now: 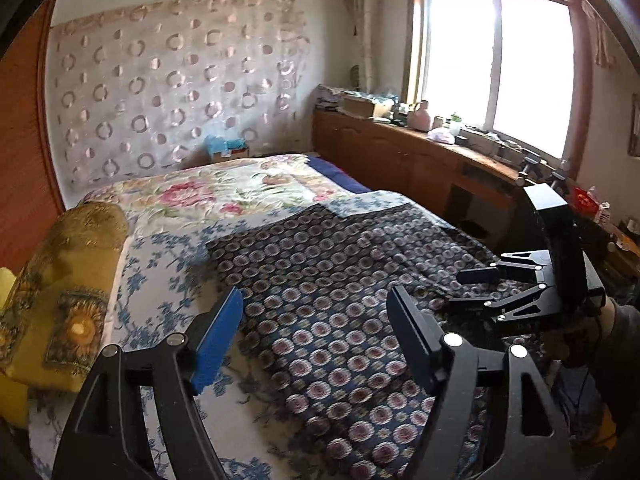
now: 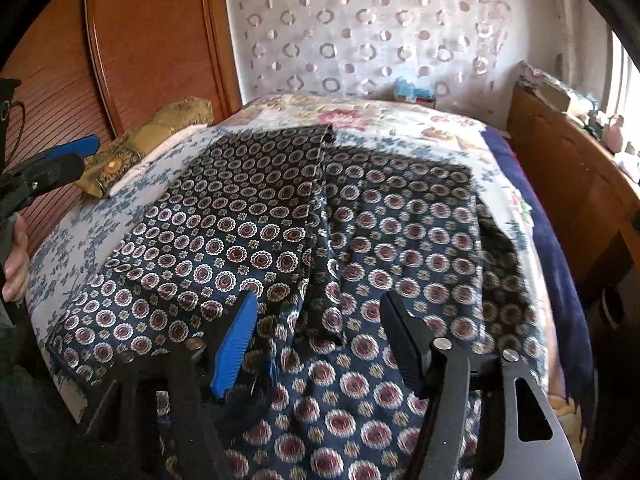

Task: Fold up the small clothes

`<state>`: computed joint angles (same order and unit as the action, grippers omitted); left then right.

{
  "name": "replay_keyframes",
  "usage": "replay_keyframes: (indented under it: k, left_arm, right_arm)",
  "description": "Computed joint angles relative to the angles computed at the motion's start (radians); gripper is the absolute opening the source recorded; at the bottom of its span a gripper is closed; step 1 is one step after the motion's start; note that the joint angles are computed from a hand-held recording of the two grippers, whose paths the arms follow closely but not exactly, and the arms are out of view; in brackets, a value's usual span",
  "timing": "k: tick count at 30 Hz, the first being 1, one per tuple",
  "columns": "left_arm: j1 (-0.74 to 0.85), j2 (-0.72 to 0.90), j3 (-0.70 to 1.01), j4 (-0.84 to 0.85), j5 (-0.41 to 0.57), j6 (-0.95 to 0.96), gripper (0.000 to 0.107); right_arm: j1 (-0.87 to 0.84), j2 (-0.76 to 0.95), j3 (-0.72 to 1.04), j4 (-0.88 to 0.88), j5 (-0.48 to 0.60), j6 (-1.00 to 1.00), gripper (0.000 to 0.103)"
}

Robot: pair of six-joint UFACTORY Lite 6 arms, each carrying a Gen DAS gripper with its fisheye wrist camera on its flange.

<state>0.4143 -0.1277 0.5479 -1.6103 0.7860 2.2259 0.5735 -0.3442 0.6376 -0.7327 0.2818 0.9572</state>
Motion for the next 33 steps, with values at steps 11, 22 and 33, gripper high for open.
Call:
replay_keyframes:
  k: [11,22,33]
  left_arm:
    - [0.010,0.032,-0.007,-0.023,-0.013,0.040,0.075]
    - [0.007,0.026,-0.017,-0.018,-0.008,0.037,0.075]
    - [-0.054,-0.011,-0.052,-0.027,-0.035,0.029,0.075]
  right_arm:
    - [-0.028,0.181,0.116,0.203,-0.039,-0.291,0.009]
    - [0.006,-0.085,-0.064,-0.110,0.031,0.060,0.004]
    - [-0.112,-0.486,-0.282,0.109,0.155,-0.156,0.004]
